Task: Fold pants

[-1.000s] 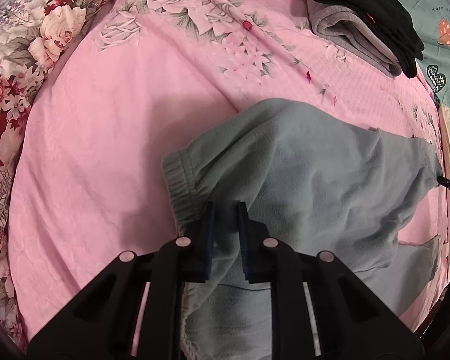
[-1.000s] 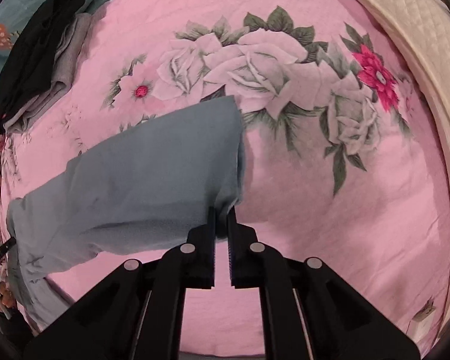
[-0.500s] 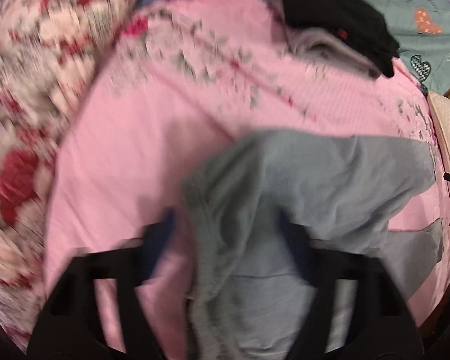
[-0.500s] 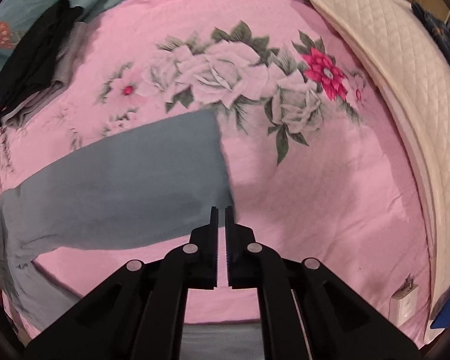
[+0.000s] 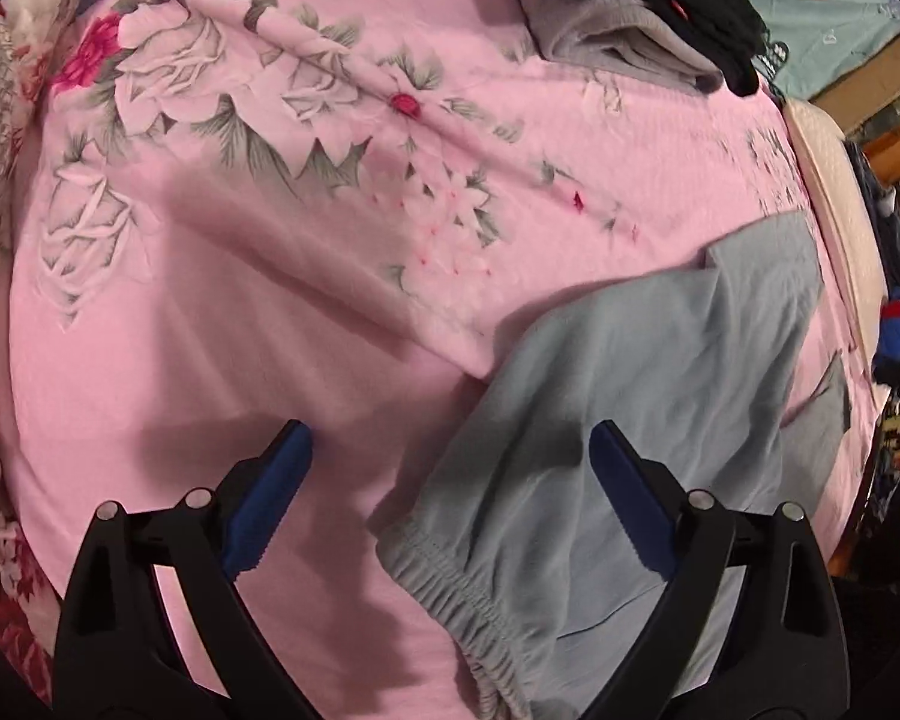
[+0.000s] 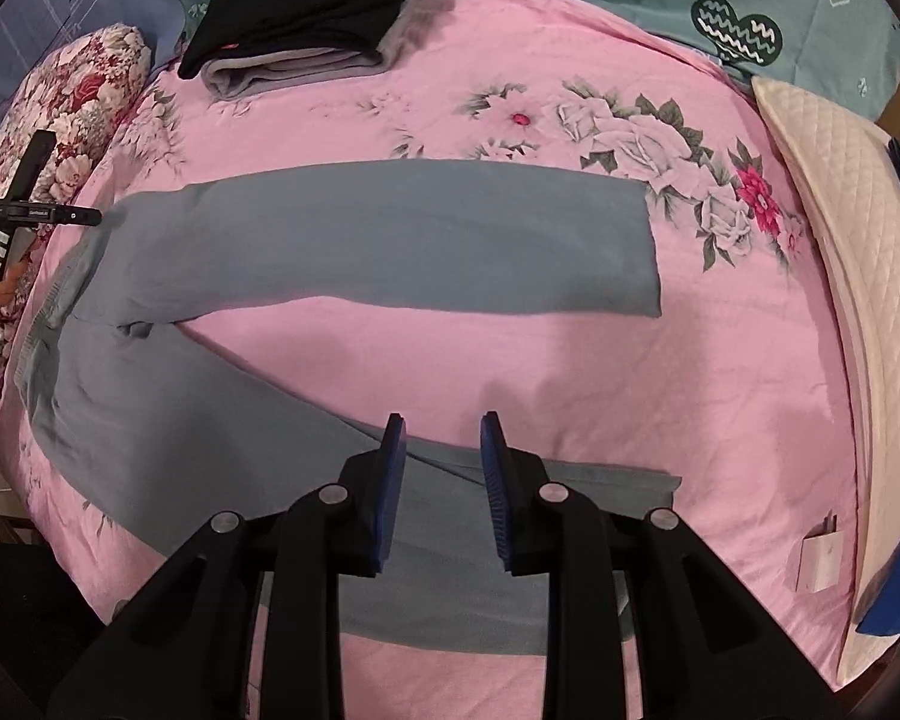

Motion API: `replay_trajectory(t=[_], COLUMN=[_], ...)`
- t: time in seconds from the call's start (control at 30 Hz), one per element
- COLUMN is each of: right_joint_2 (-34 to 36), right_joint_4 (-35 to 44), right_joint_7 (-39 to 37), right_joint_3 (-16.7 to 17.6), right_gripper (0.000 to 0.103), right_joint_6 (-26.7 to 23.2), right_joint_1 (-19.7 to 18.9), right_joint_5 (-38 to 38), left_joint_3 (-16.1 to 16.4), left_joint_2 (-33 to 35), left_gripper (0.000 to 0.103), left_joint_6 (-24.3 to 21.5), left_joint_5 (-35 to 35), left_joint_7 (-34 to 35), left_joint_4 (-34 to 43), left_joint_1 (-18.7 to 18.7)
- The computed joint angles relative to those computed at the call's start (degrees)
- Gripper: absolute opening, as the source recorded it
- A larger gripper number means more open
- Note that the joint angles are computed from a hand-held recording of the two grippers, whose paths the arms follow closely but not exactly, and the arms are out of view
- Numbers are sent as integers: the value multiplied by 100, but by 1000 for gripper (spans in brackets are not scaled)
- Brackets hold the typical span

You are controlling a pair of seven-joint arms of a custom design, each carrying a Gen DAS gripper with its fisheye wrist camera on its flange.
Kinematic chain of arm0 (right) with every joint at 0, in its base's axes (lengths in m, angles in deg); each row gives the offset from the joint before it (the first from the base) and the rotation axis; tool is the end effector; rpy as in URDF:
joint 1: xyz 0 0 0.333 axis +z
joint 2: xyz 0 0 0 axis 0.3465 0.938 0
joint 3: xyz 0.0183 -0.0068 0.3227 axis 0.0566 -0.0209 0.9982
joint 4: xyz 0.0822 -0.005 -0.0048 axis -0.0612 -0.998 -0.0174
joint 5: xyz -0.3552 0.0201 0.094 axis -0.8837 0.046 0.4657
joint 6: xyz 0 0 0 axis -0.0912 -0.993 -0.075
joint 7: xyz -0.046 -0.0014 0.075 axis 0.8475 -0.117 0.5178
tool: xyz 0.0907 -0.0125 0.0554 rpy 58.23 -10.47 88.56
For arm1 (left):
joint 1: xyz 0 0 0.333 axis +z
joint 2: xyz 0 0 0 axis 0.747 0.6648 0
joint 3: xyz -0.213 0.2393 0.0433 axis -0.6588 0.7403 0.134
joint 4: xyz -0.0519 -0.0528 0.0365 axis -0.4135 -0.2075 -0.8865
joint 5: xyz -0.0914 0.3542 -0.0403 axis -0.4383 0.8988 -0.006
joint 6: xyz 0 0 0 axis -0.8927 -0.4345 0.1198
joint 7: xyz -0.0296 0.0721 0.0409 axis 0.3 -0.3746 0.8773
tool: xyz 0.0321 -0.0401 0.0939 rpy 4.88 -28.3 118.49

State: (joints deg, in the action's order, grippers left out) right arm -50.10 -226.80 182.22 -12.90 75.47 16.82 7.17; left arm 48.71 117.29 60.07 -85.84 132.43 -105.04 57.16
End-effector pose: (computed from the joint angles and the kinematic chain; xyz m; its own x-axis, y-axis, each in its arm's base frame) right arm 0.3015 0.0034 0.4696 -0.1924 -0.9794 -0.0610 -0.9201 0.2017 -0.3358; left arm 0.6859 -0.0529 0.3338 -0.6748 -0.6823 0.2811 -0.7380 0.6236 -0.2578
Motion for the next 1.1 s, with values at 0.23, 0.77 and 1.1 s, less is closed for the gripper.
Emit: replay_trajectory(t=[0.23,0.77,1.1], right_joint_2=[1907,6605,6957], right_joint_4=[1211,5797,6283], right_joint_7=[-1569,-4061,-4767], right_joint_3=[-420,-179,85], right_gripper=[27,45,2], right_joint_6=[1126,-38,-769], right_joint_1=[1224,1885,1378], right_joint_5=[720,1034,2259], left_joint_3=[-195,-27,38], left_joint_2=[-193,-548,-371], left_gripper=[8,8,8], left_joint_6=[-445,-403,-191], left_joint_5=[-399,-1212,-1136], left_joint_7=[1186,1871,1626], left_joint_4=[-356,-682,-463], left_joint_1=[280,420,311])
